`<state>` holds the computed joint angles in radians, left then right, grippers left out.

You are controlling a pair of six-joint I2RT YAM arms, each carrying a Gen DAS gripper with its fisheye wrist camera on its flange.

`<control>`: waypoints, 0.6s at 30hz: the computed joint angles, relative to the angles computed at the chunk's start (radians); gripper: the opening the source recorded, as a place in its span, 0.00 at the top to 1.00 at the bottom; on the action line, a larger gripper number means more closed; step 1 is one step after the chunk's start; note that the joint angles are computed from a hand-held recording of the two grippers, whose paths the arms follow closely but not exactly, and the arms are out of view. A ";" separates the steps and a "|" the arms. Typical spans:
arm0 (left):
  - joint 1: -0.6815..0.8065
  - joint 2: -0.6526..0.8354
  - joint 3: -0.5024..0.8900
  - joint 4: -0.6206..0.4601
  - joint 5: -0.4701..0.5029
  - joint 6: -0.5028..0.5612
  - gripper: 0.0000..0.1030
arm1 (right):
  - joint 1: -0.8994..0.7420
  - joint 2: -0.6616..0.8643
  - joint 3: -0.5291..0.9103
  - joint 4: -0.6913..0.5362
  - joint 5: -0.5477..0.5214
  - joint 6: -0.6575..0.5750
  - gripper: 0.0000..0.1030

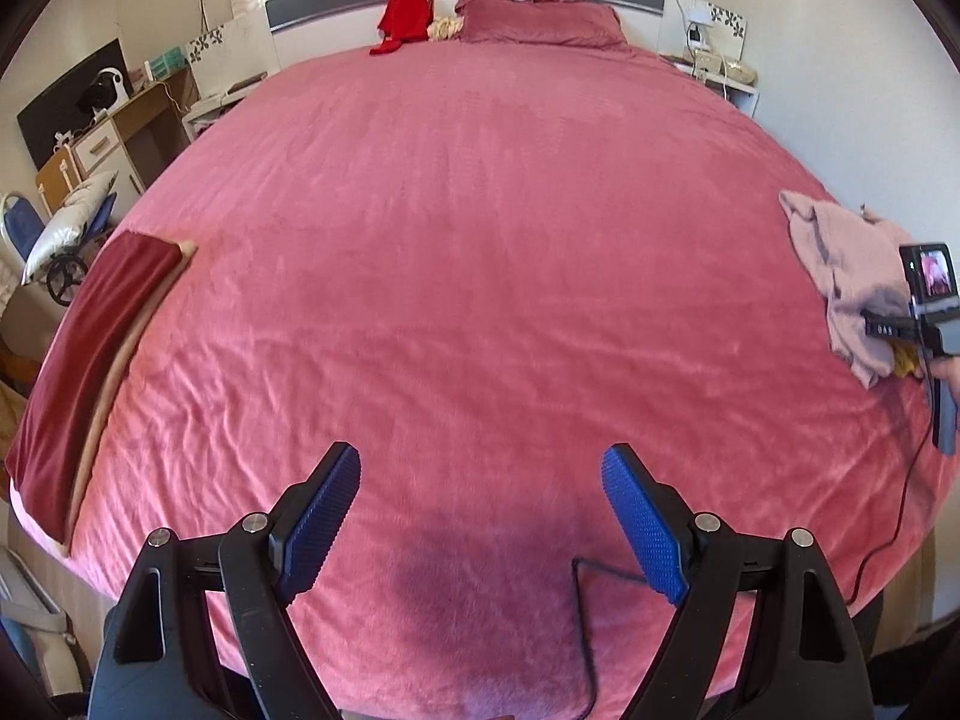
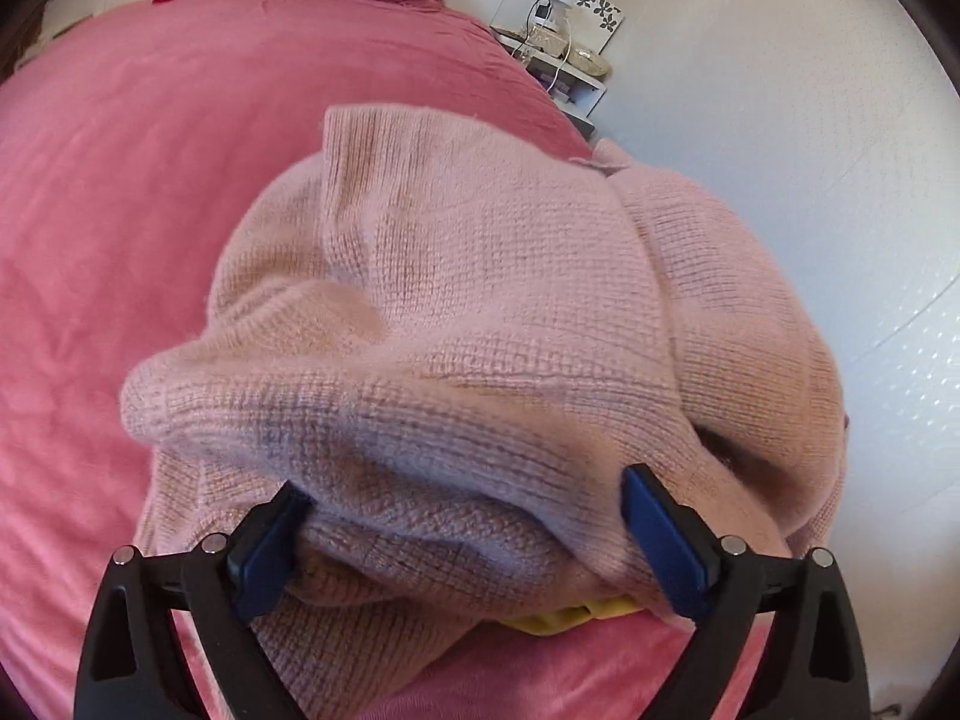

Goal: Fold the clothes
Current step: 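Grasp the pink sweater with the right gripper and lift it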

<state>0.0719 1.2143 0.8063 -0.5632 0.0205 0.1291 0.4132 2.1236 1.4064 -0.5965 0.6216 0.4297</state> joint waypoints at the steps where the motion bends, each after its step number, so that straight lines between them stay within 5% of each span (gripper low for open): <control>1: -0.005 0.022 0.003 -0.004 -0.009 -0.007 0.18 | 0.003 0.009 0.003 -0.001 0.006 0.010 0.05; 2: -0.005 0.037 0.003 -0.003 -0.012 -0.011 0.18 | 0.007 0.003 -0.007 0.010 0.011 0.024 0.07; 5: 0.006 0.046 -0.009 0.000 0.001 -0.015 0.18 | 0.010 -0.075 -0.104 0.098 -0.015 0.104 0.40; 6: 0.010 0.049 -0.011 0.000 0.006 -0.016 0.18 | 0.004 -0.110 -0.143 0.131 -0.043 0.136 0.60; 7: 0.014 0.053 -0.012 0.002 0.012 -0.014 0.18 | -0.002 -0.145 -0.182 0.164 -0.071 0.168 0.65; 14: 0.062 0.018 -0.030 -0.006 0.069 0.007 0.18 | -0.125 -0.520 -0.544 0.478 -0.396 0.437 0.75; 18: 0.108 -0.023 -0.041 -0.019 0.116 0.021 0.18 | -0.198 -0.734 -0.788 0.868 -0.683 0.665 0.76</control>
